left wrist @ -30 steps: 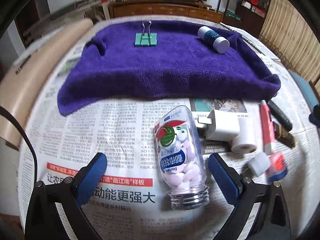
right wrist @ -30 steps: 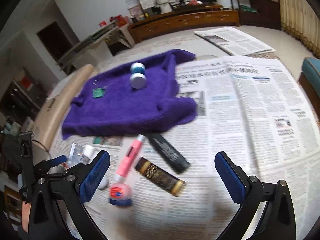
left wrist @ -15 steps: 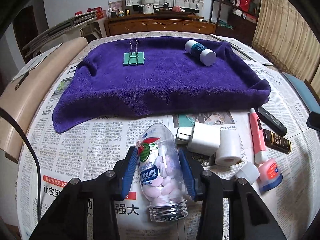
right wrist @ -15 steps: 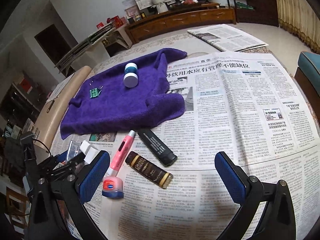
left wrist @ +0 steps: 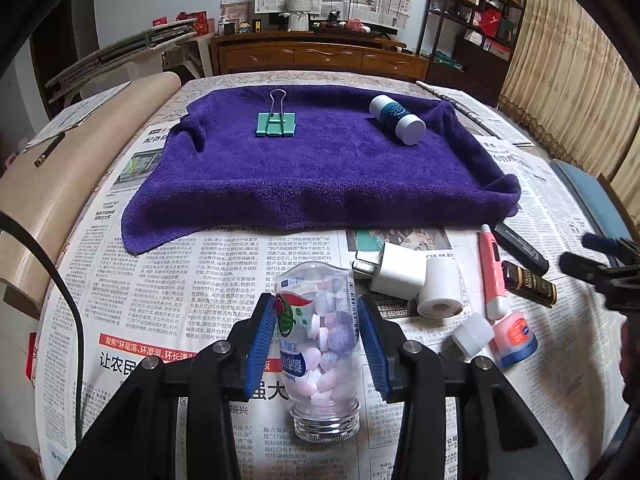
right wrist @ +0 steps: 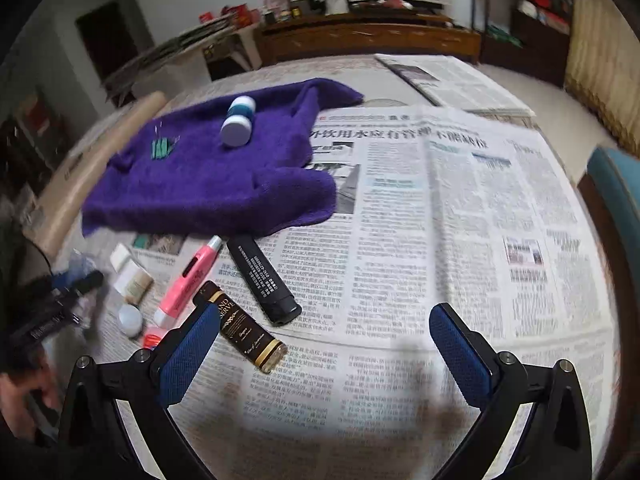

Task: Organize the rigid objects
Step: 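Grasp the clear candy bottle with the left tool, then lift the candy bottle with the left tool while the right tool grasps the black tube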

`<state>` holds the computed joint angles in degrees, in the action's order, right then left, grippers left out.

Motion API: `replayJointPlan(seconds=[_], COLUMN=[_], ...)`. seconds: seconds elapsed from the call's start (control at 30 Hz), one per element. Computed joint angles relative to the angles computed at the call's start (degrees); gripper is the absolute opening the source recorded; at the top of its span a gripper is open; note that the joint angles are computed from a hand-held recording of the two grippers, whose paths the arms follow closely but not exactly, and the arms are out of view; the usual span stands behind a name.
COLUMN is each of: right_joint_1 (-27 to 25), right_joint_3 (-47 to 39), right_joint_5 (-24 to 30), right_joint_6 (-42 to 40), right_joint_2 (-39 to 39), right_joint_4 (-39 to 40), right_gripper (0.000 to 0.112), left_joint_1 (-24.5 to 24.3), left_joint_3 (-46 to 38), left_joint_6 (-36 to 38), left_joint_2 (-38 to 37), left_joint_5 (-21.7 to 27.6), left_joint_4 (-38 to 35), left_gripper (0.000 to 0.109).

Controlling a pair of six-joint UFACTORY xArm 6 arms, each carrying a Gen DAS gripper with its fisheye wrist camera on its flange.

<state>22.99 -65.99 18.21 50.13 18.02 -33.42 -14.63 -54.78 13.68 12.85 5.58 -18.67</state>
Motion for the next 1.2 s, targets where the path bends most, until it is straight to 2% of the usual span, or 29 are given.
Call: replayJointPlan(seconds=[0.07,0.2,0.3,0.4,0.47,0.53,0.63,0.73,0.8,0.87,0.93,1.2], right_joint_1=[0.52,-0.26,-0.28,0.65,1.42,1.84,2.2,2.19,2.28,2.41,2.46,1.85], right_joint_3=[-2.35,-4.25,-5.42,-8.16,-10.58,-12.35,-13.06,-11.68,-10.7,-9.89,-9.64,-7.98], right_joint_5=[1.53,-2.52,-4.79,-2.68,-0.3,1.54,2.0,0.12,-1.15,-1.95,-2.01,-2.23], right_joint_6=[-2.02,-7.96,-16.58,-26.81,-29.59,-28.3,-32.94,-38.09,-40.56,-40.62,-40.73,-36.96], right_joint_2=[1.63,4.4,6.45,8.79,10.28,11.32,11.75,11.22,10.81,10.27,10.08,8.57], right_joint_4=[-1.63,4.02,13.87,23.6,22.15,17.31,19.38,22.52,24.37,24.24,24.56,22.64], right_gripper=[0.102,0.093,0.083,0.072,0.07,0.07,0.068,0.063,0.056,0.032,0.027,0.023], left_joint_1=[-0.17,0.16,0.68,0.98,1.02,1.07,1.05,1.19,1.59,1.9,2.34,3.38], left_joint_3=[-0.11,-1.09,-2.35,-3.28,-3.62,-4.11,-4.21,-3.85,-3.81,-3.76,-3.72,-2.93], left_joint_6=[3.59,8.95,11.04,13.38,14.78,15.84,17.36,19.11,19.79,20.58,20.88,19.84], left_joint_2=[-0.27,-0.46,0.01,0.28,0.47,0.87,0.93,0.48,0.3,0.17,0.05,-1.4], left_joint_5=[0.36,2.01,3.37,4.41,4.83,5.23,5.44,5.33,5.97,6.21,6.68,6.67], left_joint_4=[-4.08,-9.99,-12.41,-14.82,-16.18,-17.41,-19.01,-20.87,-21.68,-22.64,-23.19,-22.26], left_gripper=[0.04,0.04,0.04,0.04,0.04,0.04,0.04,0.04,0.04,0.04,0.04,0.04])
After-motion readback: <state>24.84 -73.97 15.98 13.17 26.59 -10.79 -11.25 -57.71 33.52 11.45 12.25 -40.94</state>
